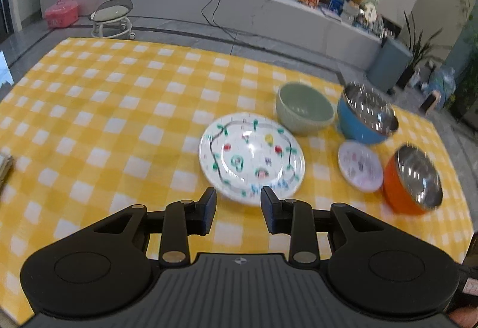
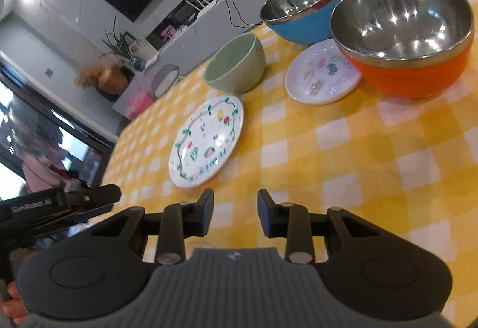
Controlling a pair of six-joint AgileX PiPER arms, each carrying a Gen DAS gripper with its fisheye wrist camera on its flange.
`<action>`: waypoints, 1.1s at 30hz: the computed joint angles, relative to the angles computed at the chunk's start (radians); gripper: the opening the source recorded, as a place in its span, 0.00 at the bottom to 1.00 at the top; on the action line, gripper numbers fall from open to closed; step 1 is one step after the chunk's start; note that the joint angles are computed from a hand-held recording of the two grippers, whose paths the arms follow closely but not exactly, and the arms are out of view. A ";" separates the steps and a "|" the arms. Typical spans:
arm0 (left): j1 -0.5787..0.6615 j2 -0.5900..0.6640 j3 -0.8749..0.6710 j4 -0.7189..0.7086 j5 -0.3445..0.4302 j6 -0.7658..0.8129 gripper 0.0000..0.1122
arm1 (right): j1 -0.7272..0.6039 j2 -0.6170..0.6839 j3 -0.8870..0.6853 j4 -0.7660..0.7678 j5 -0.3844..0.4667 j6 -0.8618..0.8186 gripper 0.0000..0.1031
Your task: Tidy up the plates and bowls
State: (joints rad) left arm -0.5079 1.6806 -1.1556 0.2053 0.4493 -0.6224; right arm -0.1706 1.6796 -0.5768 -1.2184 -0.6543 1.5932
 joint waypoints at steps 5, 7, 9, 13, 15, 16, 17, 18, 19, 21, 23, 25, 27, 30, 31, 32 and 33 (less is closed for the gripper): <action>0.080 0.073 -0.041 -0.199 -0.087 0.198 0.34 | -0.030 0.082 -0.063 0.031 -0.072 0.024 0.32; 0.105 0.110 -0.062 -0.277 -0.112 0.273 0.34 | -0.027 0.106 -0.085 0.057 -0.068 0.017 0.30; 0.128 0.147 -0.085 -0.348 -0.123 0.343 0.34 | -0.025 0.138 -0.113 0.068 -0.063 0.029 0.28; 0.169 0.219 -0.127 -0.435 -0.136 0.442 0.34 | -0.016 0.190 -0.159 0.095 -0.058 0.032 0.26; 0.194 0.248 -0.137 -0.521 -0.145 0.532 0.34 | -0.010 0.219 -0.185 0.101 -0.066 0.038 0.26; 0.209 0.263 -0.143 -0.588 -0.147 0.596 0.34 | -0.008 0.232 -0.198 0.103 -0.077 0.045 0.26; 0.221 0.275 -0.146 -0.648 -0.148 0.649 0.34 | -0.007 0.247 -0.207 0.105 -0.088 0.047 0.26; 0.236 0.291 -0.156 -0.713 -0.139 0.706 0.34 | -0.003 0.260 -0.219 0.104 -0.095 0.054 0.26; 0.250 0.308 -0.170 -0.761 -0.124 0.746 0.34 | 0.003 0.274 -0.234 0.105 -0.099 0.061 0.26; 0.274 0.334 -0.188 -0.854 -0.106 0.825 0.34 | 0.013 0.297 -0.255 0.116 -0.101 0.066 0.26; 0.292 0.351 -0.192 -0.960 -0.099 0.926 0.34 | 0.018 0.320 -0.276 0.116 -0.102 0.077 0.26; 0.301 0.368 -0.202 -1.017 -0.089 0.990 0.33 | 0.022 0.334 -0.289 0.116 -0.098 0.079 0.26; 0.307 0.388 -0.218 -1.040 -0.075 1.025 0.31 | 0.028 0.343 -0.297 0.124 -0.089 0.073 0.26; 0.315 0.407 -0.224 -1.109 -0.070 1.101 0.26 | 0.029 0.366 -0.312 0.135 -0.096 0.071 0.26; 0.319 0.409 -0.222 -1.144 -0.068 1.137 0.26 | 0.029 0.371 -0.313 0.139 -0.104 0.070 0.26; 0.323 0.414 -0.223 -1.172 -0.064 1.160 0.24 | 0.030 0.374 -0.316 0.142 -0.107 0.069 0.26; 0.330 0.418 -0.223 -1.206 -0.054 1.188 0.22 | 0.031 0.379 -0.318 0.145 -0.110 0.066 0.26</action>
State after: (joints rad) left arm -0.1779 2.0984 -1.3787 -1.0012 0.3956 0.5660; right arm -0.1399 2.0581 -0.8951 -1.0729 -0.7642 1.6590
